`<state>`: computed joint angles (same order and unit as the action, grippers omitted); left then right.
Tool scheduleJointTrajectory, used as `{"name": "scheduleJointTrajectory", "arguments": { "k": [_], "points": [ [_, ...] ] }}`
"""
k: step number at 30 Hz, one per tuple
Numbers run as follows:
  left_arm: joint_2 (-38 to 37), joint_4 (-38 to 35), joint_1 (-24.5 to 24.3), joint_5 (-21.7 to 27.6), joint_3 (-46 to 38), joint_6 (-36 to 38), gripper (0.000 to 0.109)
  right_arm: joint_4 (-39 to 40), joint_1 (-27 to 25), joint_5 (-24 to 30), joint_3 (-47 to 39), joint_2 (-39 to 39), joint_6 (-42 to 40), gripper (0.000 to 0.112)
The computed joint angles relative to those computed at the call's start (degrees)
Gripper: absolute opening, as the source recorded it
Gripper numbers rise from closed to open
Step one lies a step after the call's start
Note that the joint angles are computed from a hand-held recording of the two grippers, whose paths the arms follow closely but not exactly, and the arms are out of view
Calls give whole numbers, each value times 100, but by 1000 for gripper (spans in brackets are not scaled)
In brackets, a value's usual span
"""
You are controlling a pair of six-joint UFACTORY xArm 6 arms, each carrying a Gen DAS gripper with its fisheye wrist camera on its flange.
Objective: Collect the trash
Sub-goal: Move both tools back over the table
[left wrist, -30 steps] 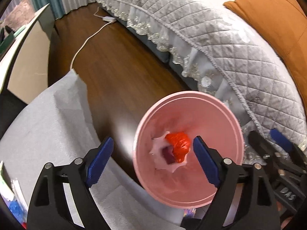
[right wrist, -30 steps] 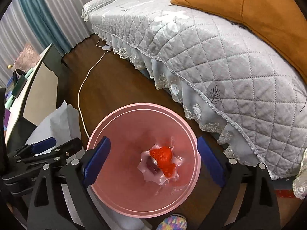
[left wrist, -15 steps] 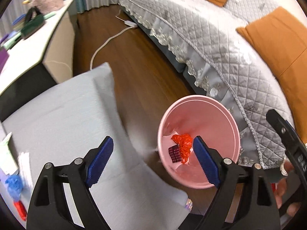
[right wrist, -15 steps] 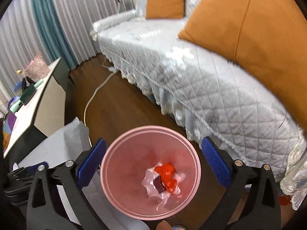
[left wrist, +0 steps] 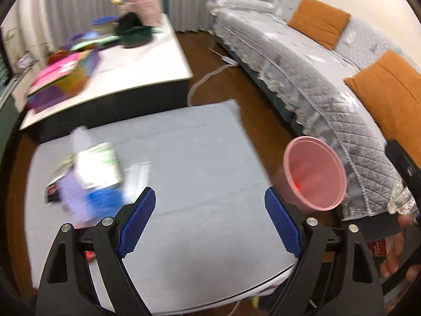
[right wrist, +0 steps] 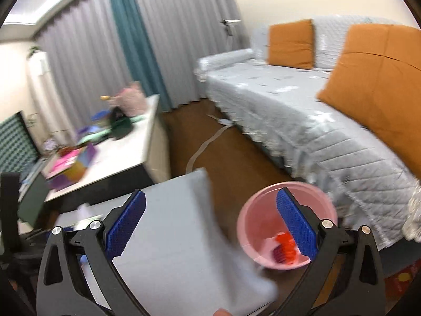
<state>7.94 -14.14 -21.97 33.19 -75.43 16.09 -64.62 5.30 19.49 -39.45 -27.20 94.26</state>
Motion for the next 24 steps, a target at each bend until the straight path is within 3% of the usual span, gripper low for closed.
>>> {"name": "scheduleJointTrajectory", "arguments": {
  "k": [4, 6, 14, 24],
  "points": [
    [-741, -119, 524, -311, 948, 170, 83, -51, 700, -135, 104, 26, 183, 98],
    [-1094, -187, 857, -479, 1452, 265, 82, 281, 996, -247, 86, 193, -105, 98],
    [-1877, 130, 1863, -1276, 2877, 74, 82, 230, 1972, -310, -384, 1091, -329, 98],
    [-1584, -50, 2317, -1184, 2987, -49, 82, 864, 2288, -545, -734, 1860, -1040, 98]
  ]
}}
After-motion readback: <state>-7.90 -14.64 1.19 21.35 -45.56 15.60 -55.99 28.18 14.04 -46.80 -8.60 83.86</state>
